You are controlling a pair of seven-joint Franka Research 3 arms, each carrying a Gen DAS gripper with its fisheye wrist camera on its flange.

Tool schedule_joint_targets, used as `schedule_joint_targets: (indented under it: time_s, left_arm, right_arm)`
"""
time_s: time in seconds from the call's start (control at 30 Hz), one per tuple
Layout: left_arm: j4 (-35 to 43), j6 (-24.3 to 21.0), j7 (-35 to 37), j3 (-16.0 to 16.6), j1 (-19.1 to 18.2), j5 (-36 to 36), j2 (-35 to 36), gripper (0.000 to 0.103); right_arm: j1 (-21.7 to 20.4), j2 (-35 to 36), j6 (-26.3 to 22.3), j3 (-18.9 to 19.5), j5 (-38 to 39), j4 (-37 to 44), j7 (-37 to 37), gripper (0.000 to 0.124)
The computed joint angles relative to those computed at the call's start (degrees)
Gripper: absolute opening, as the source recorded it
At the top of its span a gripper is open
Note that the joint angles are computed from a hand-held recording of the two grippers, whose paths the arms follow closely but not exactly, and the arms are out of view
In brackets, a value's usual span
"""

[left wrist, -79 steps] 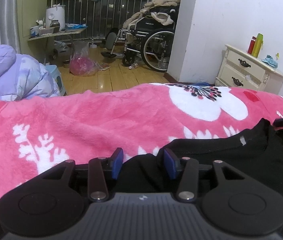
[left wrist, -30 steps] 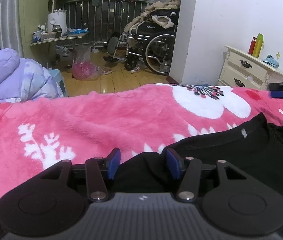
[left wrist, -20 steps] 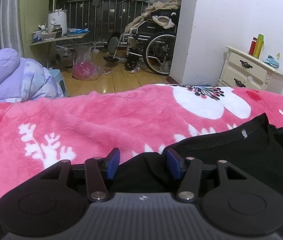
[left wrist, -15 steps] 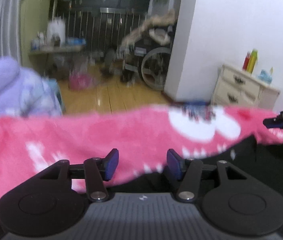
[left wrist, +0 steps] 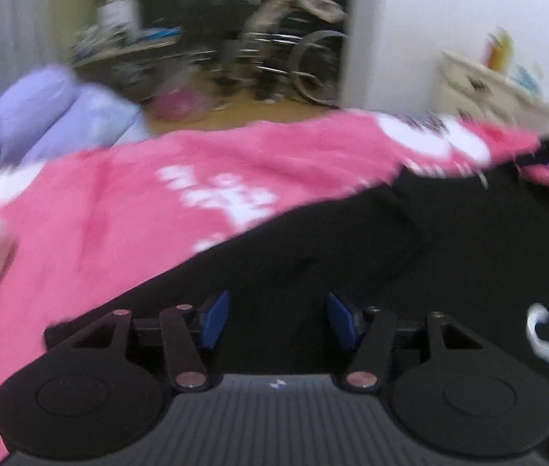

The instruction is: Fold clothes

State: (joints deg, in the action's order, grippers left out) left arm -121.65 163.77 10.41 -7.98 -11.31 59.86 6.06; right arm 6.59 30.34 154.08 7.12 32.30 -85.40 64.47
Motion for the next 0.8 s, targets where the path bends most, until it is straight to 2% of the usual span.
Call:
schedule_joint_targets:
  time_s: [0.03, 0.07, 0.1, 0.17, 0.2, 0.23, 0.3, 0.33, 0.37, 0.43, 0.5, 0.57, 0.6, 0.67, 0.77, 0.8]
  left_arm:
    - [-0.99, 0.13, -2.28, 0.28, 0.00, 0.70, -1.39, 0.056]
    - [-1.89, -0.11, -3.02, 0.21, 0.09, 1.80, -2.75, 0.057]
    - [-2.56, -0.60, -2.60, -0.15, 0.26, 2.37, -3.80, 0.057]
    - [-4.19, -0.72, -0.10, -0.92, 0.89, 1.14, -5.46, 0.057]
    - [-4.74, -1.50, 1.07, -1.34, 1.11, 0.24, -5.89, 0.057]
    - [-5.21, -3.64, 2.27, -1.93, 1.06, -0.94, -6.27, 0.057]
    - [-6.26, -7.81, 4.86, -2.77, 1.02, -4.73, -7.31, 0.056]
    - [-6.87, -9.92, 4.73, -3.13, 1.00, -5.96, -7.71, 0.056]
    - [-7.86, -9.98, 3.30, -3.22, 1.25, -5.76, -8.38, 0.057]
    - [-10.07, -8.90, -0.35, -3.32, 2.01, -4.50, -9.88, 0.057]
    - [-11.06, -8.71, -1.01, -3.62, 2.49, -4.95, -10.72, 0.057]
    - [-11.76, -8.82, -0.39, -3.89, 2.81, -5.82, -11.46, 0.057]
    - [-12.07, -8.72, -0.65, -4.05, 3.01, -5.86, -11.71, 0.057]
    - [-12.58, -8.62, -1.60, -4.44, 3.34, -5.51, -12.10, 0.057]
    - [-12.60, -9.08, -2.44, -4.97, 3.54, -4.39, -11.97, 0.057]
    - [-12.52, -9.25, -2.57, -5.06, 3.55, -3.97, -11.81, 0.057]
  right_arm:
    - [1.05, 0.44, 3.35, -1.38, 0.15, 0.32, 5.15, 0.023]
    - [0.66, 0.22, 4.57, -0.76, 1.88, 0.44, 6.28, 0.023]
    - [-1.11, -0.79, 4.80, 1.86, 4.09, -0.43, 3.39, 0.023]
    - [-4.59, -3.65, 1.28, 7.92, 9.80, -2.67, -7.81, 0.023]
    - [-5.08, -4.53, -3.00, 9.74, 11.15, -2.92, -12.89, 0.023]
    - [-5.15, -5.06, -7.59, 11.02, 11.82, -2.65, -17.17, 0.023]
    - [-3.75, -5.57, -12.55, 12.32, 11.73, -2.50, -24.57, 0.021]
    - [-1.88, -5.11, -13.21, 12.42, 10.35, -2.16, -27.31, 0.021]
    - [0.12, -4.06, -13.43, 11.92, 8.84, -1.04, -28.07, 0.021]
    - [3.06, -1.64, -16.41, 10.71, 6.51, 2.09, -28.90, 0.021]
    - [4.98, -0.70, -19.97, 9.47, 4.82, 3.76, -30.74, 0.021]
    - [8.36, -0.16, -19.09, 6.90, 0.89, 4.46, -32.18, 0.018]
    - [10.58, 0.15, -16.58, 4.68, 0.35, 4.59, -32.44, 0.017]
    - [11.19, 4.30, -13.31, 3.54, -0.20, 9.67, -23.51, 0.009]
    - [11.93, 6.24, -8.51, 1.29, -1.00, 12.49, -15.40, 0.013]
    - [10.58, 6.47, -9.97, 2.64, -0.06, 13.40, -15.21, 0.013]
